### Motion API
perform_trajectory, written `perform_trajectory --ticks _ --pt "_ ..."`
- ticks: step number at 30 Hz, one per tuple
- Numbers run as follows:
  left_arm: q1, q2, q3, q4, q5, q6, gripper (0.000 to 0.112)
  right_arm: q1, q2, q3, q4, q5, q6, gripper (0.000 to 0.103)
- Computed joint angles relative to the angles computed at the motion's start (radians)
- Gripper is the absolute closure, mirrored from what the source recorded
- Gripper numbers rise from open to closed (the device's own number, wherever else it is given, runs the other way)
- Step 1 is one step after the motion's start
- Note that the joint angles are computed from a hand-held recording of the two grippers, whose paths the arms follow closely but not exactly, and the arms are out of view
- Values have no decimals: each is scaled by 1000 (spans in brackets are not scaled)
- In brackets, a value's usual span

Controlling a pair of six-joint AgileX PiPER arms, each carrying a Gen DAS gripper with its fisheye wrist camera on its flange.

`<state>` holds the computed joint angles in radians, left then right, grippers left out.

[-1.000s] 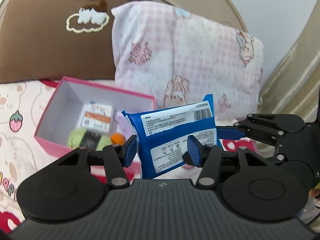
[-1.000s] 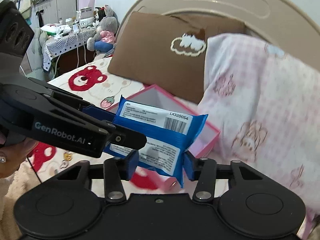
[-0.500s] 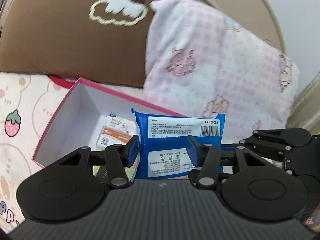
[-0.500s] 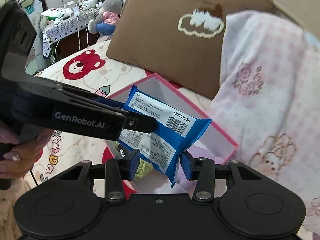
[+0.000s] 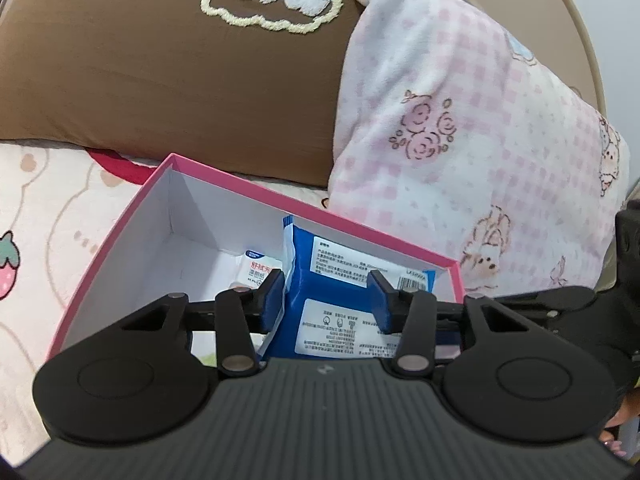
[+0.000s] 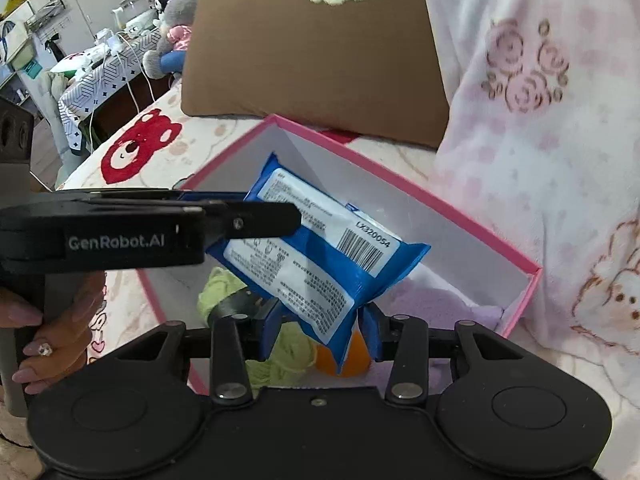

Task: Organize objects
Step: 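Lower the blue packet into the pink box and open the left gripper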

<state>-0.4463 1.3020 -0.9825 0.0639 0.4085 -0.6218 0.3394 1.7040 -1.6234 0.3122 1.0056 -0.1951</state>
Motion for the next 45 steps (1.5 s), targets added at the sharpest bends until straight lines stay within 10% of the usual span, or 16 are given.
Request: perform_trajectory --ticks 19,26,34,45 --pt "68 163 1 -131 -62 85 69 -40 138 -22 59 -84 -20 58" --pt "40 219 -73 -20 80 4 67 -50 172 -33 84 -73 -22 64" --pt "122 202 -90 -258 176 220 60 -20 143 24 -11 -165 23 70" --pt "76 203 -70 -68 120 -18 83 -27 126 50 27 -184 59 73"
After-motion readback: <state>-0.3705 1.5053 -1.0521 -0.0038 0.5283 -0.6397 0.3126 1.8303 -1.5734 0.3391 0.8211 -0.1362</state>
